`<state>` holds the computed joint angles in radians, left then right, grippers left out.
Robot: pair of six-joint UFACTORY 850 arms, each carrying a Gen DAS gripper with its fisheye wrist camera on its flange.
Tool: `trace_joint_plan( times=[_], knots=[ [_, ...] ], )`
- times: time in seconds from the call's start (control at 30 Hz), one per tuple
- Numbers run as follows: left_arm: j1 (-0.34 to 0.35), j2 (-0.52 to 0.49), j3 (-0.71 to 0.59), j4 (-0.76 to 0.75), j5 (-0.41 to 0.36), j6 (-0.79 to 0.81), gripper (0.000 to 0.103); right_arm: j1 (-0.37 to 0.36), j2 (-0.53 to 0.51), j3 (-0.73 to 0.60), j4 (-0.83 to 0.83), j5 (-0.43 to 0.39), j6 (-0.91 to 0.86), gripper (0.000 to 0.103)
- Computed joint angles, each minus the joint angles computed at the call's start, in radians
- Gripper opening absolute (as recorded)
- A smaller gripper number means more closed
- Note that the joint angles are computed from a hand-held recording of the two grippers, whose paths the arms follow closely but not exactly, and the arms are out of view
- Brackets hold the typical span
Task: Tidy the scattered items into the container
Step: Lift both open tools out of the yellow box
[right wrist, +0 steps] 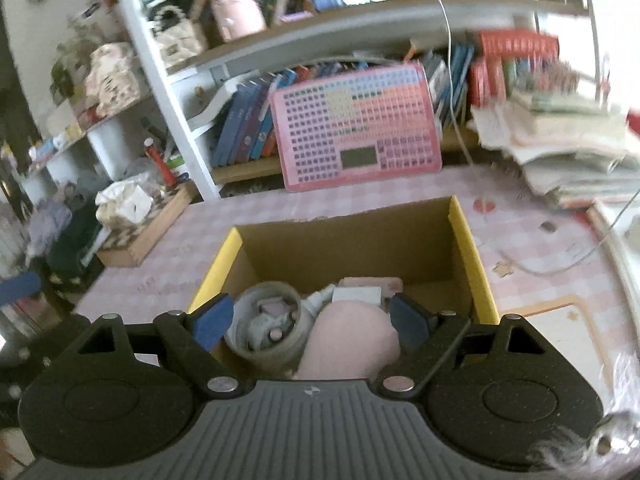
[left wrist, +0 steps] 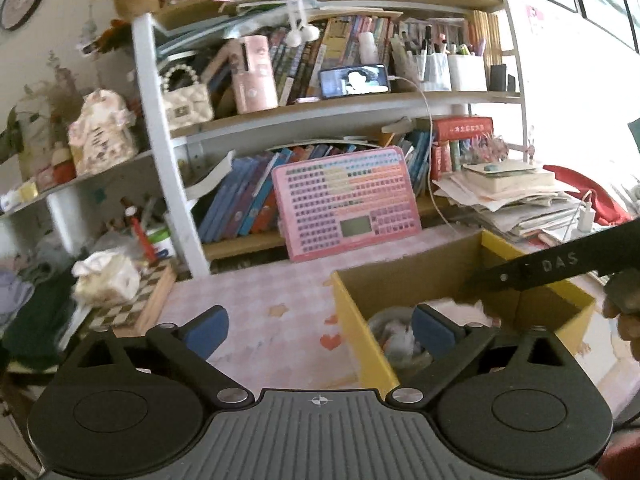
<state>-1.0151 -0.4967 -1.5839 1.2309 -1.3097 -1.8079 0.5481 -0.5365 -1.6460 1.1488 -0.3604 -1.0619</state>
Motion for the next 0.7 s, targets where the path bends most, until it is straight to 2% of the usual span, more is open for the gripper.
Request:
trace_joint_plan(
  times=[0.07, 0.27, 0.43, 0.6, 0.7],
  knots=[
    [-0.022, 0.015, 0.025, -0.029, -0.025, -0.033, 0.101, 0.022, 0.065, 0.097, 0.096, 0.065, -0.138, 0.085],
    [-0.078, 0.056, 0.087, -0.134, -0.073, -0.113, 0.101, 0.077, 0.208, 0.294, 0.149, 0.167, -0.234, 0.088],
    [-0.137, 0.079, 0.122, -0.201, -0.123, -0.137, 0.101, 0.118, 0.298, 0.414, -0.008, 0.212, -0.053, 0.088],
    [-0.173, 0.105, 0.157, -0.246, -0.108, -0.165, 0.101, 0.153, 0.363, 0.494, -0.21, 0.241, 0.179, 0.088],
    [-0.185, 0.118, 0.171, -0.256, -0.104, -0.176, 0.101, 0.171, 0.387, 0.521, -0.409, 0.251, 0.382, 0.089]
  ],
)
